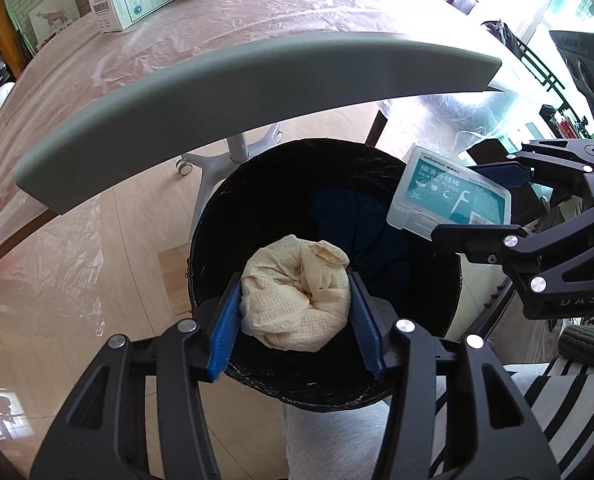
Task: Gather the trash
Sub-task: 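Lower both held items into the bin and open both grippers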
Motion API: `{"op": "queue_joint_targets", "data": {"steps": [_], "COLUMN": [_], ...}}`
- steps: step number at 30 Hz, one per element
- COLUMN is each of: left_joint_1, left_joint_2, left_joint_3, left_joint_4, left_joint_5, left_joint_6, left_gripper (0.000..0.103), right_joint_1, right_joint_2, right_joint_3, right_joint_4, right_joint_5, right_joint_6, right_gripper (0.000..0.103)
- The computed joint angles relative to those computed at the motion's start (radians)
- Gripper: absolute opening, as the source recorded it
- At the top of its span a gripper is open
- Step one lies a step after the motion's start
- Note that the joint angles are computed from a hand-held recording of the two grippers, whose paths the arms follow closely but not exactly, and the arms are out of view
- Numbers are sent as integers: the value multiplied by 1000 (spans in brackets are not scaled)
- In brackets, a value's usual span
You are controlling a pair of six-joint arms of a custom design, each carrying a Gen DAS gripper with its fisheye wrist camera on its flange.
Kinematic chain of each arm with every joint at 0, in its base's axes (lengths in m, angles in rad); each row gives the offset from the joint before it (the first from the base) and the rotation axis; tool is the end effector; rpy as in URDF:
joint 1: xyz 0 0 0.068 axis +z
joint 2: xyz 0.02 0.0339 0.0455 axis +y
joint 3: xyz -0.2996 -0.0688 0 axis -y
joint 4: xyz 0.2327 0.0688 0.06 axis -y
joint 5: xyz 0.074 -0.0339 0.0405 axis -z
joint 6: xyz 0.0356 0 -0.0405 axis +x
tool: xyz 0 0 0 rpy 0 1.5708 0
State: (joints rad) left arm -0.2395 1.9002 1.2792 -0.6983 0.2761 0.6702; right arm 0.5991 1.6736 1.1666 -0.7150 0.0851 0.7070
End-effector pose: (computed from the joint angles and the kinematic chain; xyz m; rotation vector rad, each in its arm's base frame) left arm 0.3552 -0.0967 0.2055 1.2845 2.5136 -0.3068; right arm 0.2666 0.1784 0.2481 0.1723 2.8010 0.2055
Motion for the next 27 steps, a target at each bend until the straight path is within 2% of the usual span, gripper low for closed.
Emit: {"op": "queue_joint_targets", "data": {"steps": [27], "left_joint_1": [-25], "left_joint_2": [27], "left_joint_3": [-6], "left_joint_4": [31], "left_joint_5": [-33], "left_joint_6": [12], "left_gripper": [52], "right_joint_1": [-12], "right_joint_2": [8], "right_joint_3": [-8], "right_joint_4": [14], "right_joint_5": [-3], "right_joint_6": [-5], "right_gripper": [56]}}
